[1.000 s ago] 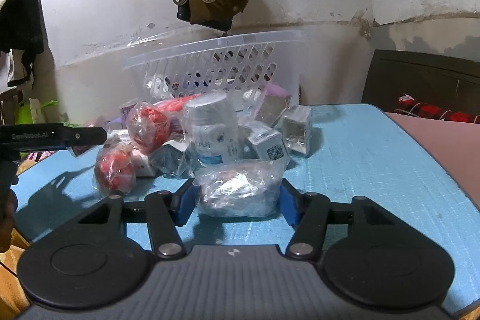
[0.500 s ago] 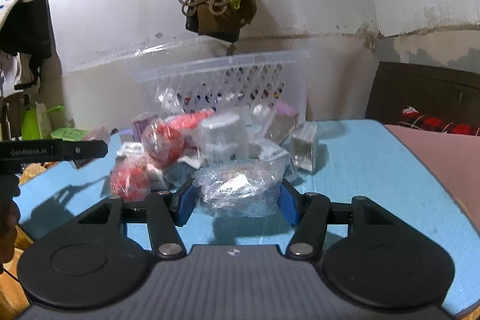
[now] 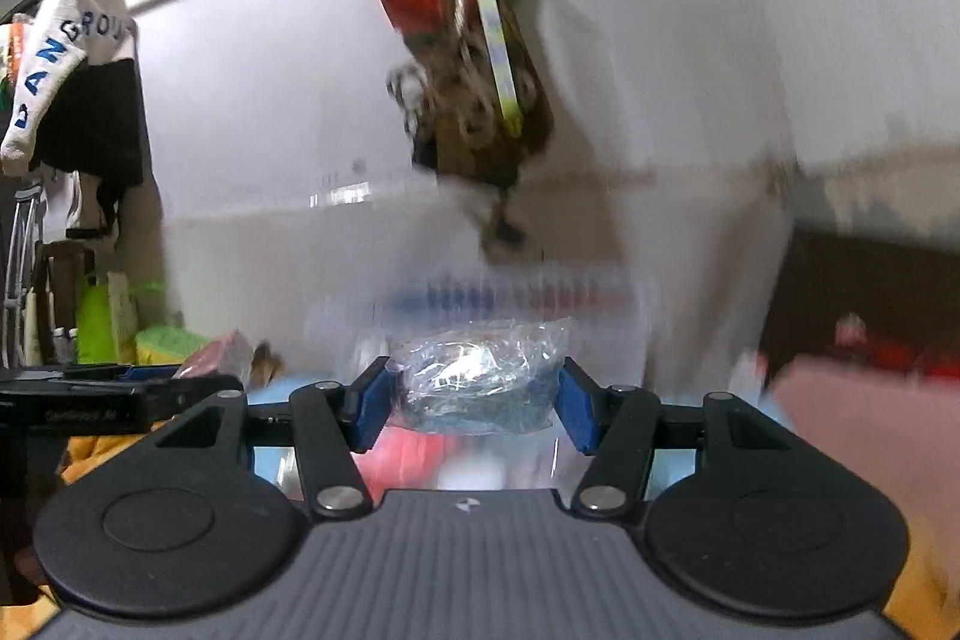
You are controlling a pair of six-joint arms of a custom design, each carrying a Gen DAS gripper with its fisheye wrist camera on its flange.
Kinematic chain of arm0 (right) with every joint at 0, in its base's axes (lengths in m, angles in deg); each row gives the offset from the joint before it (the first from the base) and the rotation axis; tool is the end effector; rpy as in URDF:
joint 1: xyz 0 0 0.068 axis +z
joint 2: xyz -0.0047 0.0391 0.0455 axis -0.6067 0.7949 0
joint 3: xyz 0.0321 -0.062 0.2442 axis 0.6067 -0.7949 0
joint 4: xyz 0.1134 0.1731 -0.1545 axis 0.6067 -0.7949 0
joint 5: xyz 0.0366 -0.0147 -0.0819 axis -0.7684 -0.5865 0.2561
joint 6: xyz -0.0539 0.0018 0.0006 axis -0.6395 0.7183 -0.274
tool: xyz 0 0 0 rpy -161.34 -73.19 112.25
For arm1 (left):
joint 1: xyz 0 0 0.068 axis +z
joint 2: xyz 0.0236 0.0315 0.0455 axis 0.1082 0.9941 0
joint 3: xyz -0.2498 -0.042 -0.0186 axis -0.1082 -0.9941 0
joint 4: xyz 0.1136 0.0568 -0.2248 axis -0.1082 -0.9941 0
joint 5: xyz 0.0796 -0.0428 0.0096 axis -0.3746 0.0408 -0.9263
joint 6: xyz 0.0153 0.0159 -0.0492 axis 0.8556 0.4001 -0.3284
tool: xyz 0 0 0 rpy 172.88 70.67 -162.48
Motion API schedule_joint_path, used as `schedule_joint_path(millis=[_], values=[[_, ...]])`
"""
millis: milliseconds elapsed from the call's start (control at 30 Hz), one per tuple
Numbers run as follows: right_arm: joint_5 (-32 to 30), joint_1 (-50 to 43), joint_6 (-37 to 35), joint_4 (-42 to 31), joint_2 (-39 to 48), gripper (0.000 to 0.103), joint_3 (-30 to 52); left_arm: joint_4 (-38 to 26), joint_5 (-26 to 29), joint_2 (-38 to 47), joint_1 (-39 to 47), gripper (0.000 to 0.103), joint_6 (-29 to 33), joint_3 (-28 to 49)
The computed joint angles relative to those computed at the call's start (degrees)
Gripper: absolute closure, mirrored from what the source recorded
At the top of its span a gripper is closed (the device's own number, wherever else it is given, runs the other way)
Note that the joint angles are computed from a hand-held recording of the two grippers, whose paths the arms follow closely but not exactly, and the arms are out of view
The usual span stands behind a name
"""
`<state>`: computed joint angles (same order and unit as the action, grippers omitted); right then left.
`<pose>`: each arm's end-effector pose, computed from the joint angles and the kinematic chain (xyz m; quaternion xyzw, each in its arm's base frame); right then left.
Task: Organize objects
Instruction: 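Lift both held items into the clear basket and open both grippers, then grasp the white jar with the right gripper while the left gripper grasps the red wrapped ball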
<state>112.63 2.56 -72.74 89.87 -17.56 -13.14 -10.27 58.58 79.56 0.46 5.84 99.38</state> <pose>0.1993 0.1376 0.1850 0.0020 0.7556 0.0056 0.6550 0.2338 -0.0411 0.1517 0.1761 0.7511 -0.2422 0.5884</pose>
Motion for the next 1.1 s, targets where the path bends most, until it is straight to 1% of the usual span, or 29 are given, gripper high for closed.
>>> schedule_joint_path(millis=[33,67,133,200,233,267,300,333,367,400,433,467,500,533,567,600,633,667,733,767,800,833,867,900,933,967,1000,1033,1100], values=[[-2.22,-2.35,-2.08,-0.06,1.12,0.043,2.97,-4.25,0.09,0.11,-0.94,0.031,-0.11,4.41],[-6.11,-5.71,-3.55,-0.21,2.98,0.043,6.63,-7.89,-0.18,1.28,-1.94,0.031,-0.30,8.93],[-11.95,-11.42,-6.14,-2.13,8.84,0.043,14.91,-14.69,-1.78,5.51,-4.26,0.031,-0.72,19.12],[-15.13,-15.78,-6.15,-8.35,15.37,0.043,24.37,-21.25,-6.20,11.21,-7.32,0.031,0.59,29.57],[-17.40,-17.43,-5.26,-10.51,17.36,0.043,27.16,-24.63,-8.53,14.39,-8.61,0.031,1.10,34.79],[-19.44,-19.21,-4.42,-11.92,20.14,0.043,30.30,-26.82,-9.66,16.78,-9.39,0.031,1.61,38.33],[-19.03,-19.73,-4.84,-13.01,22.38,0.042,32.59,-28.95,-11.19,19.62,-10.10,0.031,1.51,42.04],[-19.06,-20.07,-5.25,-13.84,23.55,0.036,33.73,-30.11,-11.88,21.78,-10.49,0.030,1.17,44.55],[-19.87,-20.66,-5.61,-14.08,25.18,0.026,35.04,-31.03,-12.45,24.34,-10.92,0.019,1.31,47.23],[-19.55,-20.78,-5.77,-13.03,25.75,0.020,34.99,-32.99,-13.31,26.47,-11.29,0.010,1.39,49.81],[-18.10,-20.69,-5.81,-10.70,26.74,0.012,34.71,-34.37,-14.89,28.23,-11.71,0.009,1.31,51.71],[-18.05,-20.94,-5.32,-10.21,26.92,0.008,34.43,-34.70,-16.04,29.24,-11.94,0.009,0.74,52.37],[-19.13,-21.37,-4.04,-10.67,26.56,0.008,34.11,-34.38,-15.62,29.21,-11.61,0.009,-0.38,51.75],[-19.87,-21.46,-2.47,-10.37,25.47,0.007,32.76,-32.46,-13.71,28.13,-10.75,0.009,-1.46,49.54],[-19.81,-21.02,-1.47,-10.05,23.66,0.002,30.68,-29.31,-11.77,26.22,-9.95,0.009,-1.98,46.17],[-19.37,-20.59,-1.24,-9.81,21.96,0.000,28.81,-26.42,-10.79,23.39,-9.40,0.010,-1.86,41.97],[-18.06,-19.45,-0.84,-9.04,19.30,0.000,25.57,-22.86,-9.52,19.39,-8.60,0.010,-1.71,36.09],[-17.02,-17.81,-0.20,-6.71,16.05,0.000,20.48,-19.59,-8.40,15.46,-7.79,0.010,-1.54,30.05],[-17.13,-15.63,0.17,-3.45,11.80,0.000,12.98,-15.36,-8.01,8.66,-6.86,0.009,-0.21,19.25],[-14.62,-13.23,0.97,-2.36,10.39,0.000,8.74,-12.46,-7.54,5.54,-6.36,0.009,0.92,12.90],[-12.09,-11.33,1.28,0.29,11.03,0.001,6.40,-9.05,-7.32,3.39,-6.15,0.009,1.54,7.17],[-9.04,-8.77,1.46,4.64,12.25,0.009,3.08,-5.89,-7.87,2.16,-6.34,0.010,1.82,2.44],[-5.96,-6.15,1.77,7.00,14.42,0.028,1.36,-2.45,-8.65,1.62,-6.66,0.011,1.80,-1.70],[-3.83,-4.19,2.07,8.44,16.37,0.037,0.73,1.36,-9.20,1.96,-7.03,0.011,0.99,-5.35],[-3.07,-2.78,2.61,9.32,18.80,0.047,0.82,3.93,-8.88,2.96,-7.20,0.012,0.64,-7.45],[-2.86,-2.25,3.29,8.62,20.39,0.047,1.64,5.93,-8.86,4.70,-7.46,0.015,0.85,-8.19],[-2.72,-2.04,3.44,8.14,21.85,0.047,2.61,7.56,-9.73,5.55,-8.18,0.016,1.02,-9.17],[-2.43,-2.12,3.30,8.58,23.77,0.047,3.72,8.46,-10.72,6.60,-9.02,0.017,1.44,-9.50],[-2.94,-3.23,4.30,6.76,24.74,0.046,5.48,9.08,-11.51,8.18,-10.47,0.018,2.50,-9.80]])
